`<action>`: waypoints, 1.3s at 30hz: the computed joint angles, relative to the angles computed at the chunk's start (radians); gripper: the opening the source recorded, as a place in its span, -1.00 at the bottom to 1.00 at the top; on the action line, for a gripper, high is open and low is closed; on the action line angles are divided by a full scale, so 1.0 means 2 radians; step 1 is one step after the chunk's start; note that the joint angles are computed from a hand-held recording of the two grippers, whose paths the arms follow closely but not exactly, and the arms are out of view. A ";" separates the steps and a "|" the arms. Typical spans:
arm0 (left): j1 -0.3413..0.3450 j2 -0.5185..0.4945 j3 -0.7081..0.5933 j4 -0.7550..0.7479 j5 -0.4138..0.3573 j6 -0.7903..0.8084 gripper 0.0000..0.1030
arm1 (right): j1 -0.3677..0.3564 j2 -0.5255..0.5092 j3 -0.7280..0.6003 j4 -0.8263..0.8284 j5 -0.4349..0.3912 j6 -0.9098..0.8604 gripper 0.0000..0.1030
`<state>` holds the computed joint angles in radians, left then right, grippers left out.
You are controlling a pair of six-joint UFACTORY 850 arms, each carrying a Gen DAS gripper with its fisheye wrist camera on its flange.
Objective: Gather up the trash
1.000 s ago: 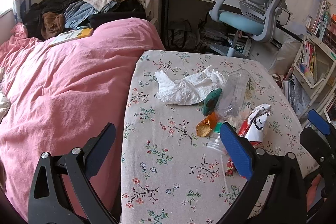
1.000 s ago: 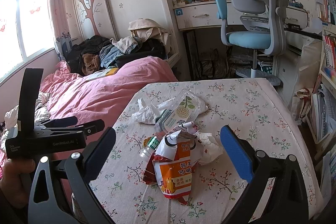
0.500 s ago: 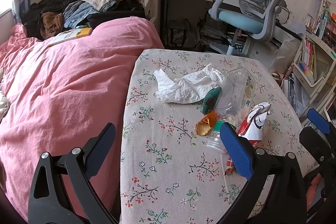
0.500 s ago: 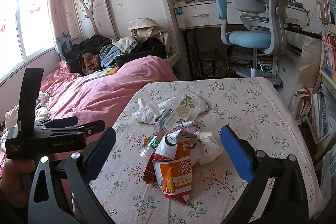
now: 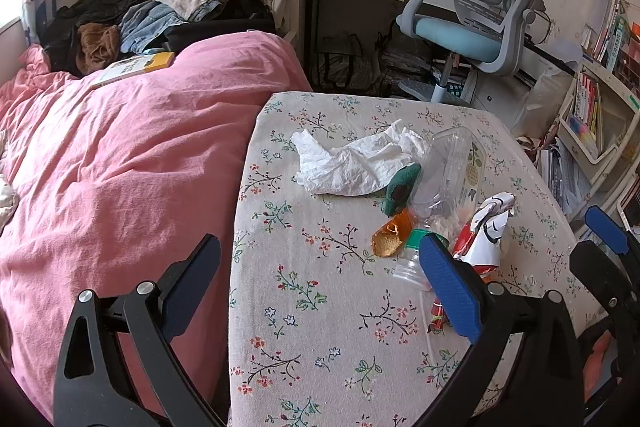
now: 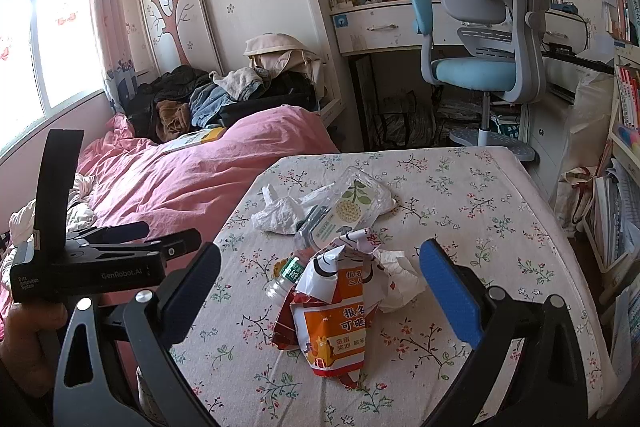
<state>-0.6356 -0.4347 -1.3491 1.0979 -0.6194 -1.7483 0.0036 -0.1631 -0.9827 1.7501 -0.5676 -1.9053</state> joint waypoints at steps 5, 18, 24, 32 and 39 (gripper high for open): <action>0.000 0.000 0.000 0.000 0.000 0.001 0.86 | 0.000 -0.001 -0.002 0.000 0.002 0.001 0.85; 0.029 0.023 0.036 -0.046 0.024 -0.019 0.86 | -0.004 -0.019 -0.023 -0.088 0.021 0.096 0.85; 0.025 0.012 0.022 -0.066 0.017 0.019 0.86 | -0.008 -0.043 -0.048 -0.184 0.005 0.204 0.85; 0.021 0.000 0.004 -0.091 0.013 0.059 0.86 | 0.024 -0.071 -0.070 -0.244 0.022 0.238 0.84; 0.025 -0.002 -0.002 -0.101 0.012 0.070 0.86 | 0.034 -0.106 -0.099 -0.315 0.015 0.309 0.11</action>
<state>-0.5864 -0.4388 -1.3527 0.8953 -0.5955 -1.6092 0.0724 -0.3759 -1.1806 1.1193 -0.5381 -1.2865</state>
